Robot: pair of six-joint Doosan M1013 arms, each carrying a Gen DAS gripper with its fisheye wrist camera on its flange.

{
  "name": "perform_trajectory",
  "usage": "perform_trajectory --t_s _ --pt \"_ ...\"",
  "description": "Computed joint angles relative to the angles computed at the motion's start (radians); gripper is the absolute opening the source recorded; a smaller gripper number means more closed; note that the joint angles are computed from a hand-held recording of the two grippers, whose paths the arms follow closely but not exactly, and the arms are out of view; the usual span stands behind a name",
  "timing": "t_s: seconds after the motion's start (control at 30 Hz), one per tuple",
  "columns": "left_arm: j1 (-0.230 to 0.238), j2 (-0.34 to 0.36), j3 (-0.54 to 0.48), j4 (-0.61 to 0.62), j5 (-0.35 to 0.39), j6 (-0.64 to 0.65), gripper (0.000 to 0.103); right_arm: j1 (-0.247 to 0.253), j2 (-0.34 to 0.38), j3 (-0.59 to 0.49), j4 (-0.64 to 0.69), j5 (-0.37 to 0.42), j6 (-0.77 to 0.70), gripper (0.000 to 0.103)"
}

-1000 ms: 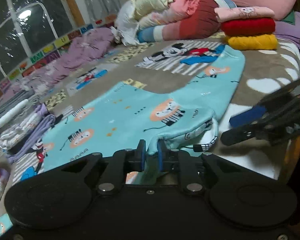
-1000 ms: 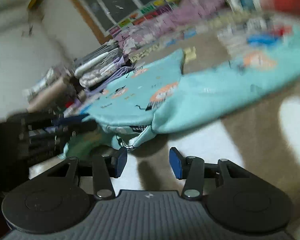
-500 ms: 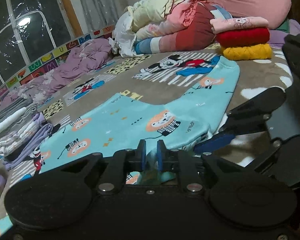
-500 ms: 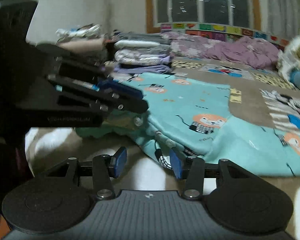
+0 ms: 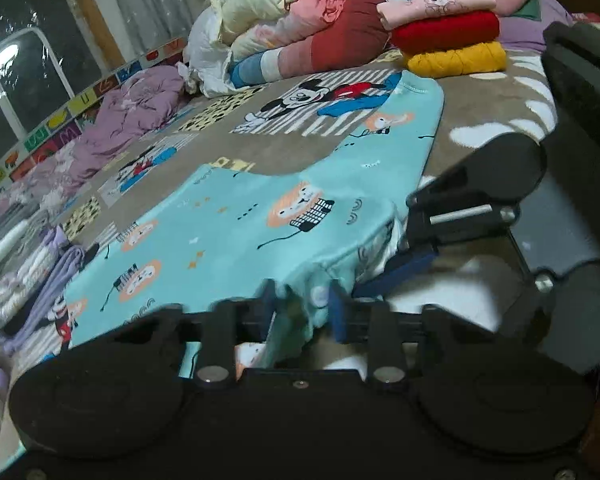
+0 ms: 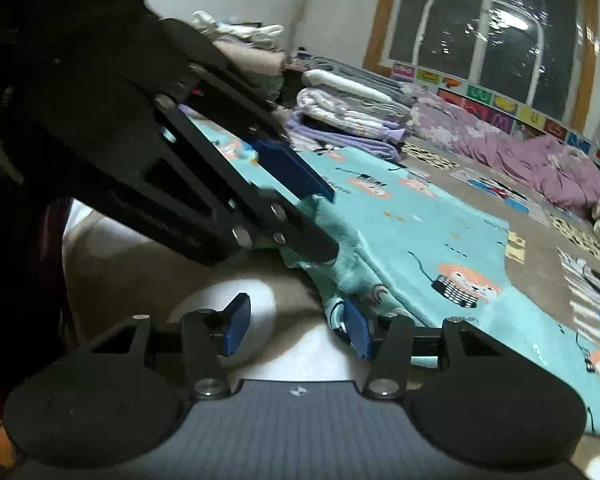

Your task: Fold clothes

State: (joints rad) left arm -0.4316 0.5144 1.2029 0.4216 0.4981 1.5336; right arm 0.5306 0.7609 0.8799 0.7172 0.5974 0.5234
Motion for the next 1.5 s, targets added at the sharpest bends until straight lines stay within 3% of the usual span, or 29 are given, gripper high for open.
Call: perform_trajectory --t_s 0.1,0.23,0.47,0.53,0.57,0.6,0.63,0.7,0.83,0.9,0.97,1.0,1.07,1.23,1.33,1.5 --pt "-0.004 -0.001 0.005 0.074 -0.034 -0.065 0.005 0.003 -0.001 0.002 0.000 0.015 -0.033 0.054" --pt "-0.011 -0.002 0.018 0.126 -0.030 -0.022 0.005 0.002 0.000 -0.002 0.018 0.057 -0.073 0.054" --pt "-0.004 -0.009 0.030 -0.061 0.047 0.251 0.005 -0.024 -0.027 0.010 0.076 0.197 -0.143 0.053" --pt "-0.004 -0.010 0.031 -0.068 0.068 0.262 0.005 -0.043 -0.042 0.025 0.096 0.227 -0.114 0.053" --pt "-0.005 -0.013 0.034 -0.058 0.065 0.245 0.007 -0.056 -0.049 0.037 0.128 0.232 -0.092 0.053" --pt "-0.006 -0.017 0.040 -0.050 0.052 0.227 0.015 -0.068 -0.056 0.049 0.160 0.230 -0.070 0.053" --pt "-0.007 -0.021 0.045 -0.039 0.038 0.207 0.030 -0.075 -0.063 0.065 0.193 0.197 -0.056 0.053" --pt "-0.010 -0.024 0.053 -0.009 0.007 0.167 0.044 -0.088 -0.071 0.088 0.253 0.127 -0.028 0.053" --pt "-0.016 -0.003 0.033 0.000 -0.007 0.173 0.044 -0.095 -0.075 0.110 0.276 0.063 0.001 0.053" --pt "-0.021 0.015 0.012 0.023 0.008 0.164 0.044 -0.086 -0.070 0.100 0.220 0.045 0.032 0.051" --pt "-0.025 0.029 -0.001 0.044 0.011 0.169 0.035 -0.079 -0.061 0.082 0.158 0.040 0.083 0.051" --pt "-0.026 0.033 -0.006 0.036 0.012 0.176 0.021 -0.077 -0.058 0.077 0.140 0.038 0.099 0.051" --pt "-0.037 0.031 0.008 0.168 -0.008 0.073 0.011 -0.077 -0.058 0.077 0.140 0.042 0.108 0.051" --pt "-0.079 0.021 0.099 0.724 -0.045 -0.219 0.009 -0.096 -0.011 0.001 0.175 0.113 0.261 0.051" --pt "-0.092 0.032 0.130 0.862 -0.017 -0.204 0.009 -0.113 -0.016 0.026 0.294 0.064 0.265 0.051" --pt "-0.097 0.025 0.156 0.955 -0.016 -0.218 0.008 -0.111 -0.017 0.044 0.402 -0.023 0.178 0.047"
